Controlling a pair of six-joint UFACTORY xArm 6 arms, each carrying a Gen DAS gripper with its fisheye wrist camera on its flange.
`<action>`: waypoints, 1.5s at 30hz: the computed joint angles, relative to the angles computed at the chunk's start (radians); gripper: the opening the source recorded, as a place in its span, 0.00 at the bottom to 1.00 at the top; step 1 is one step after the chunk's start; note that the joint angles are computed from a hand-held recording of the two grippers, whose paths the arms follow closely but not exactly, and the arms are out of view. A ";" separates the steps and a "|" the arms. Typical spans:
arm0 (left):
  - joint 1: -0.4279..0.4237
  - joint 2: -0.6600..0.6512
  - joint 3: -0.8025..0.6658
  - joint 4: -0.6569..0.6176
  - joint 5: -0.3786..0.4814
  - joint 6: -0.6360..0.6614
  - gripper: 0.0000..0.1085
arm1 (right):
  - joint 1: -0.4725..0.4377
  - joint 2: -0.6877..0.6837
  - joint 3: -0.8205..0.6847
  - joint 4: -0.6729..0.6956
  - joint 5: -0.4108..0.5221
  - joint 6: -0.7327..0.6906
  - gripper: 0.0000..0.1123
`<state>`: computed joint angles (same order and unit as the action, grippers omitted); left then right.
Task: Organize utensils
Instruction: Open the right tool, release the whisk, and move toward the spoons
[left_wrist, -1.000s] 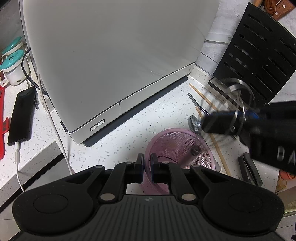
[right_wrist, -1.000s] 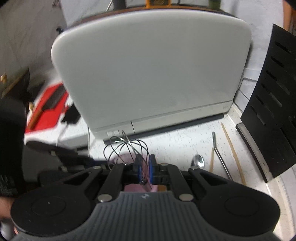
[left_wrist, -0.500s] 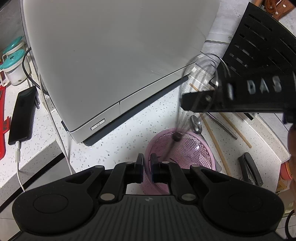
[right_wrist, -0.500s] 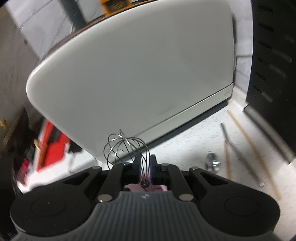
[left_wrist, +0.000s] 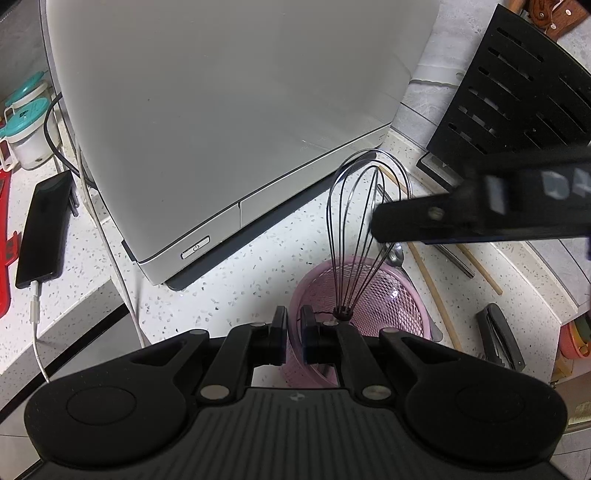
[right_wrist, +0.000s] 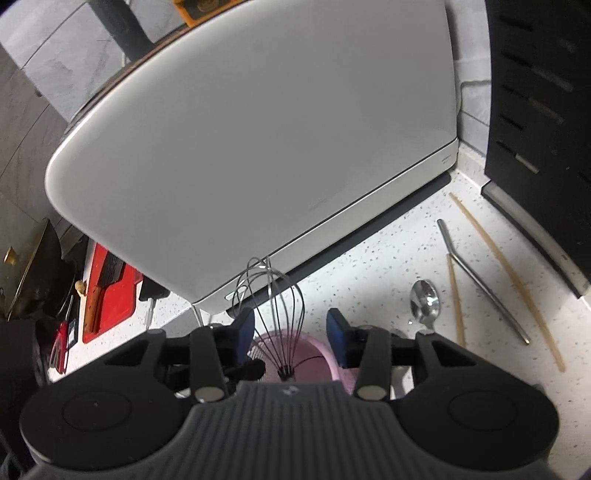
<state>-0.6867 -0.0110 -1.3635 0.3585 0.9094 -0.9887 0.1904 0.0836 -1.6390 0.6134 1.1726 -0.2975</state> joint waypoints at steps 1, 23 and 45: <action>0.000 0.000 0.000 0.000 0.000 0.000 0.07 | -0.007 -0.008 0.004 0.005 0.009 -0.014 0.37; -0.002 0.002 0.005 0.006 -0.007 0.009 0.07 | -0.163 -0.222 0.367 0.022 -0.122 -0.287 0.37; -0.004 0.003 0.002 0.016 0.006 0.009 0.10 | -0.004 -0.160 0.411 -0.074 -0.292 -0.471 0.37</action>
<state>-0.6905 -0.0082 -1.3612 0.3744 0.9149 -0.9794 0.1864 -0.0766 -1.2280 0.5390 0.8810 -0.7682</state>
